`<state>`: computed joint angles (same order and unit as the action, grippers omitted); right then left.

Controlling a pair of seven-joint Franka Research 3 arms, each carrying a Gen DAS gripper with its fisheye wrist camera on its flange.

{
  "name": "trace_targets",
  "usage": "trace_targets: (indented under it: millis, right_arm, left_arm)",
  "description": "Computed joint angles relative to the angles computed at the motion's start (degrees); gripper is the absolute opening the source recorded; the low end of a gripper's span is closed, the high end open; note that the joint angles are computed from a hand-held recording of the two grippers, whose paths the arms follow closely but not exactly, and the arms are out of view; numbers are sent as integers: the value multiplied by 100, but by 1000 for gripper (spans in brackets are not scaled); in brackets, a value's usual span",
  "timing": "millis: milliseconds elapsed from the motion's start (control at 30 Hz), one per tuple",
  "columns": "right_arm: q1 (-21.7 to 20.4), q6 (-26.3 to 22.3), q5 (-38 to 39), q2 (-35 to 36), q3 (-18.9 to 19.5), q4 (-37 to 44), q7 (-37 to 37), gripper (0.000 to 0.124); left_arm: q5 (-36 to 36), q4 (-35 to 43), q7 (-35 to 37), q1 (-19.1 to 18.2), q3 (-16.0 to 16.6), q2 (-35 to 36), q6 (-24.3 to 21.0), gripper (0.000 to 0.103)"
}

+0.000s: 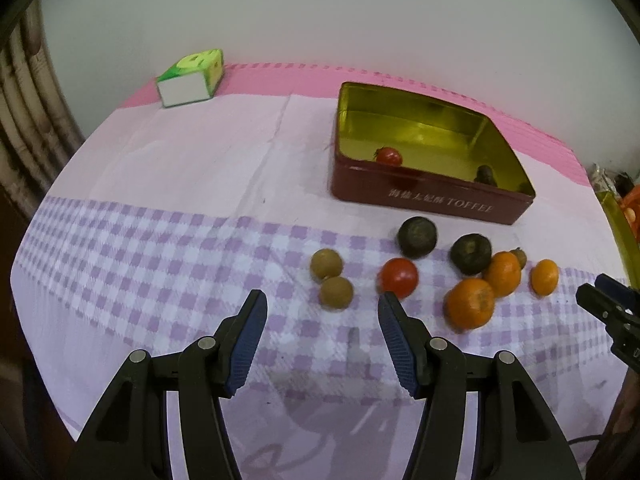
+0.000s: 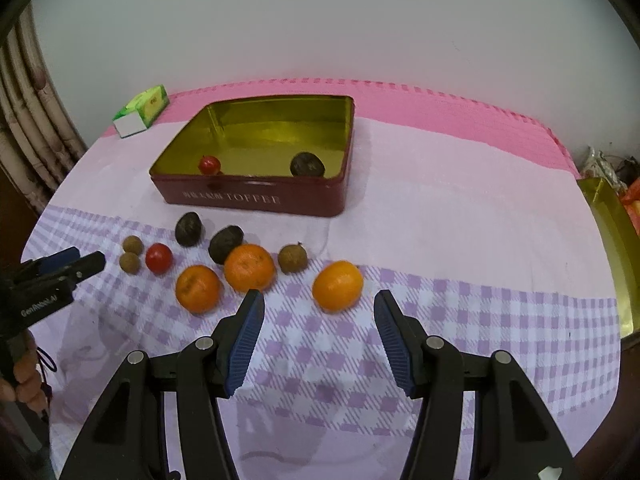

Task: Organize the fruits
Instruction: 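Withdraw both tools from the tin back toward the remaining fruits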

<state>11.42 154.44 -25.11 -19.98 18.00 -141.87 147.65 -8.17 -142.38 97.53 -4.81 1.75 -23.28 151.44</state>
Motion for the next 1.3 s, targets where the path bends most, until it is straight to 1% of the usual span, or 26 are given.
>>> trace_targets:
  millis: [300, 600, 867, 1033, 1300]
  right_arm:
    - [55, 55, 99, 125, -76, -34, -76, 54]
    - [88, 62, 188, 287, -170, -52, -106, 54]
    - [153, 90, 253, 475, -294, -6, -180, 54]
    - [169, 74, 229, 639, -367, 75, -217, 54]
    - [238, 14, 132, 884, -543, 252, -276, 54]
  left_arm:
    - [2, 6, 57, -14, -28, 119, -42, 59]
    - [85, 40, 22, 90, -95, 356, -22, 59]
    - [156, 82, -29, 113, -216, 567, 93, 59]
    - [242, 219, -102, 138, -278, 779, 154, 59]
    - [189, 454, -47, 156, -349, 1093, 177, 59]
